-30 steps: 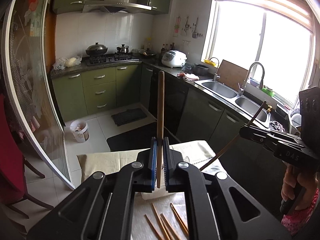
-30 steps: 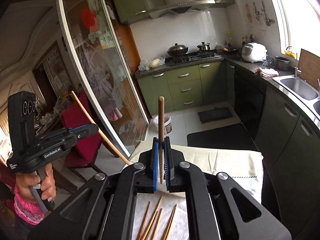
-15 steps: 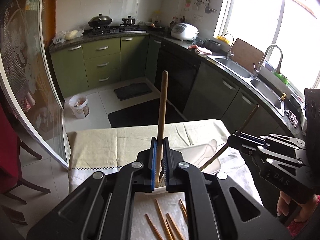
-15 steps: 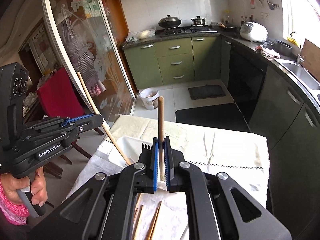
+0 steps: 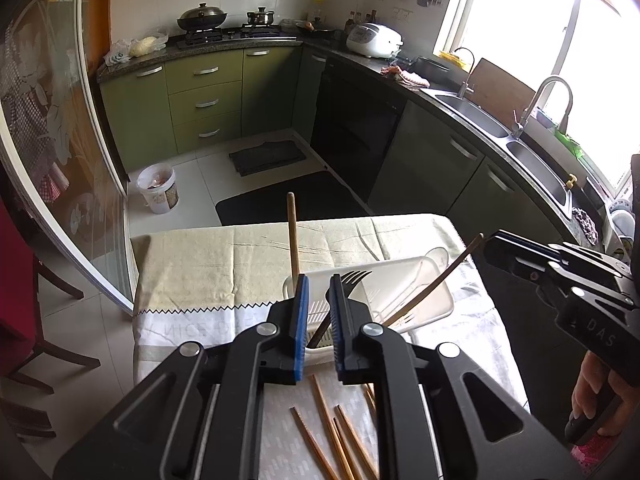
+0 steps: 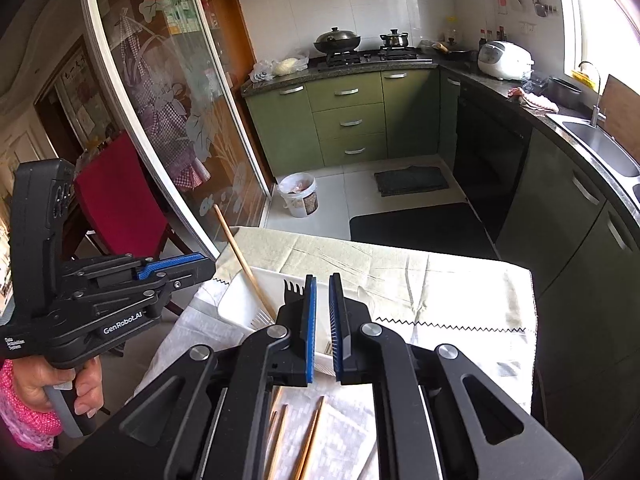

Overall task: Organize utensils
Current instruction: 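Raise both chopsticks upright into the white basket and open both tools, then return both tools to the table and close on two more chopsticks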

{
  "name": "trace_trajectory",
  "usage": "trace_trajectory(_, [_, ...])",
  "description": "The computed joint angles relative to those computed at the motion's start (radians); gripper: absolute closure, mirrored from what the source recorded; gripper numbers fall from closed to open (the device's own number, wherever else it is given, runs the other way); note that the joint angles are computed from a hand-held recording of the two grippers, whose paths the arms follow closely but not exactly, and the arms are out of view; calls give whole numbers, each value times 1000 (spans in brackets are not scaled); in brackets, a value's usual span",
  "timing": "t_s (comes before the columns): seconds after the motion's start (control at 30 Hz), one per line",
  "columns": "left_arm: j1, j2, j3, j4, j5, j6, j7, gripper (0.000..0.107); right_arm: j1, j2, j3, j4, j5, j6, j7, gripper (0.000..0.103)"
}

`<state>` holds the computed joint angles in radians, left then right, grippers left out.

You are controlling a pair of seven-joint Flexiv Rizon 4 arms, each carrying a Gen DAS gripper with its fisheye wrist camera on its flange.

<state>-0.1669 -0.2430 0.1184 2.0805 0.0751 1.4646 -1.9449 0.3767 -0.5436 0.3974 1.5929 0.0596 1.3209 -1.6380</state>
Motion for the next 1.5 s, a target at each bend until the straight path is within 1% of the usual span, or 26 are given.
trace_trajectory(0.07, [6, 16, -9, 16, -8, 11, 7, 97, -30, 17, 33, 15, 28, 12, -27, 91])
trace_trajectory(0.1, [5, 27, -10, 25, -8, 14, 9, 96, -48, 27, 52, 25, 46, 21, -47, 91])
trace_trajectory(0.2, [10, 64, -27, 64, -19, 12, 24, 89, -115, 60, 122, 58, 114, 39, -128, 91])
trace_trajectory(0.27, [10, 92, -43, 100, -32, -2, 31, 89, -175, 80, 184, 72, 184, 32, -199, 88])
trace_trajectory(0.3, [17, 106, -62, 128, -58, -6, 48, 89, -201, 92, 208, 84, 222, 28, -236, 87])
trace_trajectory(0.37, [22, 125, -92, 180, -107, -29, 72, 89, -241, 120, 236, 118, 287, 21, -302, 81])
trace_trajectory(0.47, [29, 118, -140, 259, -225, -68, 124, 87, -232, 166, 202, 189, 316, -12, -342, 74])
trace_trajectory(0.5, [24, 104, -144, 272, -237, -76, 121, 87, -219, 175, 182, 214, 318, -22, -347, 73])
trace_trajectory(0.6, [5, 41, -131, 277, -212, -90, 82, 87, -190, 182, 135, 266, 351, -46, -367, 73])
trace_trajectory(0.7, [22, -24, -167, 283, -273, -76, 105, 87, -180, 174, 100, 294, 392, -62, -382, 73])
trace_trajectory(0.73, [17, -44, -165, 272, -276, -79, 101, 87, -177, 170, 88, 301, 400, -64, -383, 73])
trace_trajectory(0.83, [11, -97, -168, 235, -292, -117, 96, 87, -176, 165, 59, 326, 412, -58, -384, 73])
trace_trajectory(0.9, [-7, -127, -148, 208, -280, -146, 71, 87, -171, 161, 44, 332, 407, -56, -376, 73])
trace_trajectory(0.97, [-21, -149, -131, 187, -266, -169, 47, 87, -184, 157, 42, 330, 410, -64, -387, 73])
trace_trajectory(1.07, [-38, -165, -114, 167, -246, -196, 8, 87, -188, 158, 45, 347, 416, -62, -400, 73])
trace_trajectory(1.13, [-44, -171, -107, 155, -230, -212, -9, 89, -178, 149, 40, 348, 403, -68, -401, 73])
trace_trajectory(1.27, [-55, -176, -97, 147, -200, -216, -39, 91, -132, 96, 37, 337, 359, -80, -375, 73])
trace_trajectory(1.33, [-68, -178, -81, 141, -170, -221, -51, 97, -110, 64, 42, 334, 335, -79, -361, 73])
trace_trajectory(1.37, [-63, -178, -82, 142, -161, -218, -45, 97, -98, 46, 40, 327, 317, -81, -349, 73])
trace_trajectory(1.43, [-66, -170, -69, 148, -137, -224, -47, 98, -55, 11, 19, 313, 263, -81, -301, 73])
trace_trajectory(1.5, [-57, -159, -65, 158, -115, -230, -28, 98, -18, -21, -2, 301, 205, -80, -250, 73])
